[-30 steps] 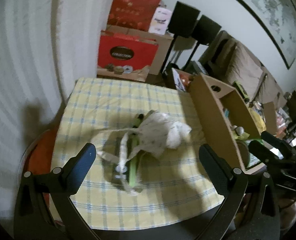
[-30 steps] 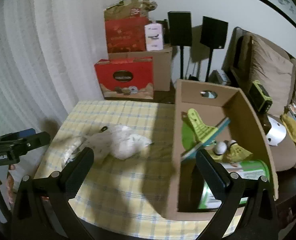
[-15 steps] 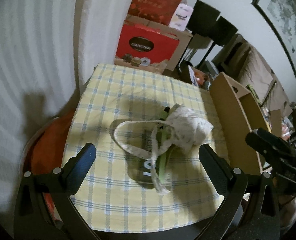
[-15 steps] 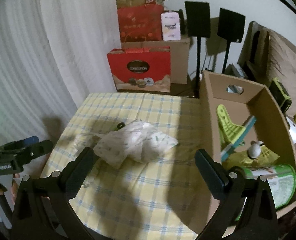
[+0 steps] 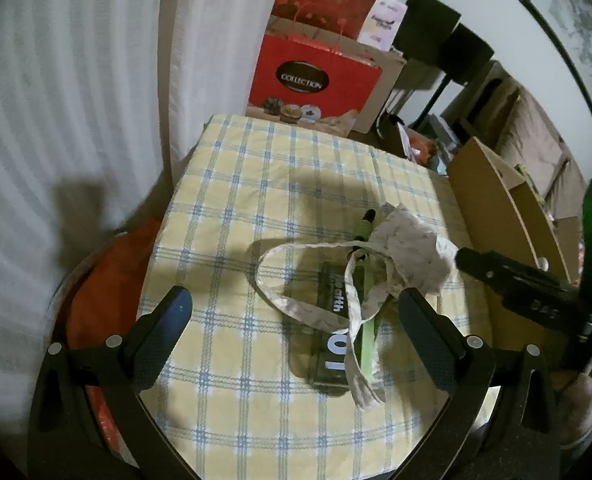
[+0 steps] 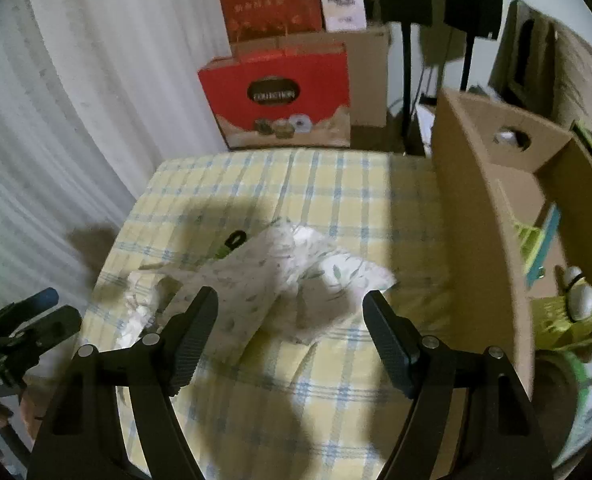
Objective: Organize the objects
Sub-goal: 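Move both grippers back to the floral cloth bag on the table, then grasp the floral cloth bag with the right gripper and lift it off the pill box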
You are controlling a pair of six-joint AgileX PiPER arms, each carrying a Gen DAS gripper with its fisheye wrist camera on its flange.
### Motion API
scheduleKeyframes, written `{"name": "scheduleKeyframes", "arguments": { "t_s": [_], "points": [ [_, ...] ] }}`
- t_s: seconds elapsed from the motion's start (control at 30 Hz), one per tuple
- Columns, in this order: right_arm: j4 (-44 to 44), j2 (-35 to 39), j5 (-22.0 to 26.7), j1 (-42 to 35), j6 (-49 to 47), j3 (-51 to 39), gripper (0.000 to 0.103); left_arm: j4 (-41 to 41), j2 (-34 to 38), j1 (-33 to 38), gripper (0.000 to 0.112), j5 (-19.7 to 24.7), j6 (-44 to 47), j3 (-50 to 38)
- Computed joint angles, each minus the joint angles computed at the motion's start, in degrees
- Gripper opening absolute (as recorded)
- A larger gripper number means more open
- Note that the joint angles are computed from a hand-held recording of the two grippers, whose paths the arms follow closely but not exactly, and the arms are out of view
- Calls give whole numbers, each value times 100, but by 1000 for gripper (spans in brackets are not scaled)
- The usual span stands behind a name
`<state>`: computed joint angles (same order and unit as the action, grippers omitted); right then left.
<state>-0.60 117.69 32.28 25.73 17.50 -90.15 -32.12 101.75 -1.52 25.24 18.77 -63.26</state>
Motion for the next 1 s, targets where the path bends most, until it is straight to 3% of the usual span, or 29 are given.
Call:
{"name": "scheduleKeyframes", "arguments": {
  "t_s": [0.13, 0.47, 0.67, 0.73, 0.8, 0.93, 1.0],
  "points": [
    [460, 398, 230, -92, -281, -442, 64, 84, 133, -23, 103, -51, -11, -26],
    [822, 1037, 374, -181, -436, -1103, 63, -395, 383, 81, 103, -4, 444, -88],
    [1847, 1177, 228, -280, -1267, -1116, 62, -704, 514, 113, 103, 39, 708, -111],
    [2146, 1261, 247, -303, -1466, -1162, 56, -740, 525, 108, 103, 44, 744, -94],
    [2340, 1303, 245, -314, -1605, -1170, 41, -733, 537, 104, 103, 44, 738, -89],
    [2154, 1291, 241, -246, -1569, -1216, 25, -707, 546, 101, 103, 43, 711, -87],
    [2146, 1221, 119, -241, -1600, -1124, 11, -709, 534, 103, 103, 50, 701, -86]
  ]
}}
